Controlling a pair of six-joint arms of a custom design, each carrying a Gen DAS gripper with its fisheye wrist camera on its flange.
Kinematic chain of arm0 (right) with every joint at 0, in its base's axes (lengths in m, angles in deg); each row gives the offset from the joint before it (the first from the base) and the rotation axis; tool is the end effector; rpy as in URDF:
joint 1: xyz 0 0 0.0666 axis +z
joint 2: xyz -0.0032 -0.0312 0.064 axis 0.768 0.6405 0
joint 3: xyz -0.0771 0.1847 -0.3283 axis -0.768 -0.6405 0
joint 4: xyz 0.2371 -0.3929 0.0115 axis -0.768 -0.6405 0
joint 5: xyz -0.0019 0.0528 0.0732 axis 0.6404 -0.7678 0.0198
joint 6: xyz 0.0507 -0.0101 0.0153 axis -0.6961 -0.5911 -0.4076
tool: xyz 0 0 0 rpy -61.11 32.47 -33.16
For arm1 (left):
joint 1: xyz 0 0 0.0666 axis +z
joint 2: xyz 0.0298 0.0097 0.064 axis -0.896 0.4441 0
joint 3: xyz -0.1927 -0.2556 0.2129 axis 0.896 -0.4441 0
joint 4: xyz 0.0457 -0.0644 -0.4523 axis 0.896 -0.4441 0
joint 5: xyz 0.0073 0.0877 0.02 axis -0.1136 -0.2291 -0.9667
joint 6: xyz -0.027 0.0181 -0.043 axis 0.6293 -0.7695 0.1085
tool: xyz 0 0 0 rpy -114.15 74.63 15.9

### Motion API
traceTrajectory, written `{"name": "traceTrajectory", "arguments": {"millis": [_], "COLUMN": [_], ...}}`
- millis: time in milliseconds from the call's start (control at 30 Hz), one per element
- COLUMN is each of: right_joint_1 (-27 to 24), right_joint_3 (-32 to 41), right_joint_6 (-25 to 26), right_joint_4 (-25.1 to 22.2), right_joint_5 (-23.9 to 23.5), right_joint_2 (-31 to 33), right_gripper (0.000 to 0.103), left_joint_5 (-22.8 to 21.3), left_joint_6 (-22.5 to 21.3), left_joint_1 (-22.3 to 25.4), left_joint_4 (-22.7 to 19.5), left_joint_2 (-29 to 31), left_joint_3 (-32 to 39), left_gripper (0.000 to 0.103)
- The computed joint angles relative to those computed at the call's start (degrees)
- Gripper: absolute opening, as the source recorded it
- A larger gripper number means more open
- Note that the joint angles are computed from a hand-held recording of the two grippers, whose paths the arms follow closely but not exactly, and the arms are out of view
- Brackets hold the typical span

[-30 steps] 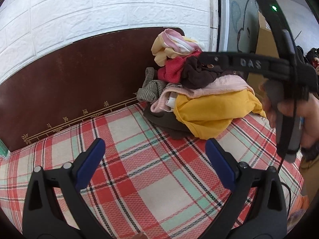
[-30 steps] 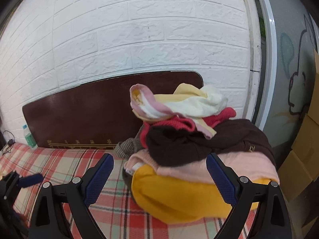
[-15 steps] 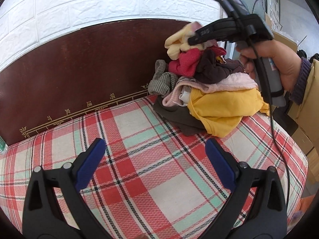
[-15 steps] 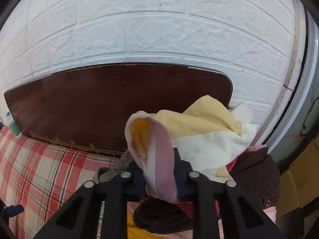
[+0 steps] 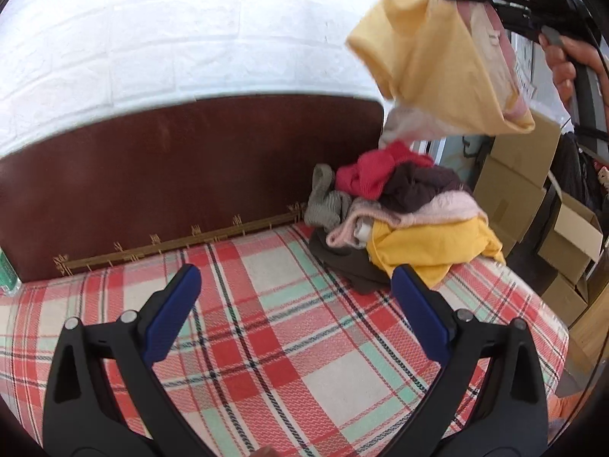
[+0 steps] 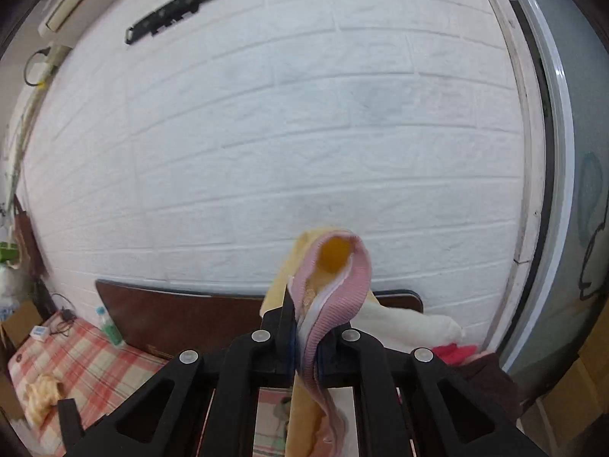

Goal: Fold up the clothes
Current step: 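Grasp the pink collar of the white-and-yellow shirt with the right gripper and lift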

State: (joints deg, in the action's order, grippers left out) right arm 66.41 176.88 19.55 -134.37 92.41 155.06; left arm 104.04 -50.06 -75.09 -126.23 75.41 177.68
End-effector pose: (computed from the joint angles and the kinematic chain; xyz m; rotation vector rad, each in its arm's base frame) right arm 0.5539 0.1442 0.6493 0.3256 1.8760 -0.0487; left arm 0.6597 -0.1570 0.4844 0.9627 1.9181 -0.6508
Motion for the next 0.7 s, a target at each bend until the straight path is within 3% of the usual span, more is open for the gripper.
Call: {"name": "traceTrajectory", "arguments": {"millis": [233, 367, 500, 700], "right_joint_1": [7.94, 12.82, 17.29, 23.33], "right_joint_3": [1.91, 6.74, 9.69, 19.14], "right_joint_6": [2.79, 5.24, 4.9, 8.57], "right_joint_4": [2.49, -0.83, -1.98, -6.25], "right_joint_5": [-6.01, -8.75, -13.29, -19.14], "right_joint_2": [-1.93, 0.52, 3.17, 11.01], "right_gripper": [0.005, 0.005, 0.005, 0.005], "left_joint_5": [9.42, 19.38, 25.62, 32.75], "left_joint_6": [2.58, 1.19, -3.2, -17.64], "left_joint_1": [7.22, 12.77, 17.53, 21.71], "left_joint_4": [2.77, 2.1, 2.83, -11.15], "left_joint_2": [-1.74, -1.8, -2.2, 1.62], "left_joint_3": [2.29, 4.74, 6.41, 15.85], "left_gripper": [0.101, 0.101, 0.101, 0.101]}}
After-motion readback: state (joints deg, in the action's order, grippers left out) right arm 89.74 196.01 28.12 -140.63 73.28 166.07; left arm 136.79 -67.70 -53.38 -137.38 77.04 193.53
